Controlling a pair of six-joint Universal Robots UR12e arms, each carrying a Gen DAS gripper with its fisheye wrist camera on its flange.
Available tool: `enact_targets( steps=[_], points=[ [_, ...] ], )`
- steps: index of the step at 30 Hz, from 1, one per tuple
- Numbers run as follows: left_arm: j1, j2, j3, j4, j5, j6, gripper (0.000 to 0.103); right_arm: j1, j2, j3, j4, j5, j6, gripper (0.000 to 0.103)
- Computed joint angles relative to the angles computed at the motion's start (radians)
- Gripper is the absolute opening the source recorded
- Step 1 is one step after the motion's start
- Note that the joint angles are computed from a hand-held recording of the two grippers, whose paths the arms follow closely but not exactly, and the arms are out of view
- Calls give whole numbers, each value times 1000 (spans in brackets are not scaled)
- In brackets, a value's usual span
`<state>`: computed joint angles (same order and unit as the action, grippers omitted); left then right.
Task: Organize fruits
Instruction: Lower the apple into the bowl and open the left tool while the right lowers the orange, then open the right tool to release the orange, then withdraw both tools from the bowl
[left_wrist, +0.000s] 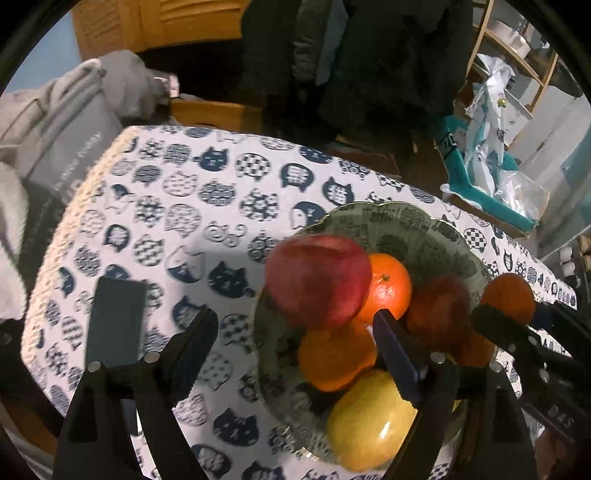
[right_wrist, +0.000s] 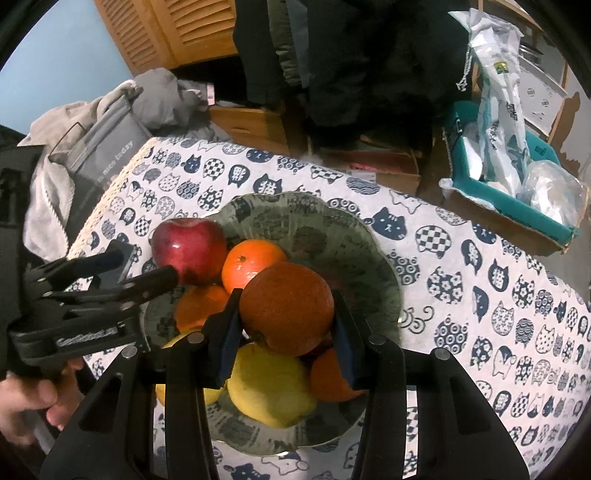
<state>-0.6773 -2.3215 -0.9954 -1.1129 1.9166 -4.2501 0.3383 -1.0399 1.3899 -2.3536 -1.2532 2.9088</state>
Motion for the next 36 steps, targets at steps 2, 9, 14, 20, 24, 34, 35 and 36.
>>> enact_targets(
  steps=[2,9,14,20,24,34,35,36],
  points=[
    [-6,16,-16,-22,17,-27,87,4,2,-2,8,3,-3,44],
    [-20,55,-58,-49,53,-78,87,20,10,-18,69,20,-27,52],
    [-29,66,-60,-67,66,-90,87,23,-4,-5,34,21,-22,65],
    [-48,71,-36,-75,114,-91,87,15,-37,19,-28,3,0,65],
    [-63,66,-4,-67,163,-69,88,8,-66,39,-90,-38,11,68],
    [-99,54,72,-46,277,-22,95,-13,-142,100,-247,-109,28,79],
    [-105,55,75,-30,297,-14,97,-15,-150,105,-259,-112,26,79],
    [-109,56,75,-17,313,-5,99,-18,-159,112,-275,-115,22,80]
  ],
)
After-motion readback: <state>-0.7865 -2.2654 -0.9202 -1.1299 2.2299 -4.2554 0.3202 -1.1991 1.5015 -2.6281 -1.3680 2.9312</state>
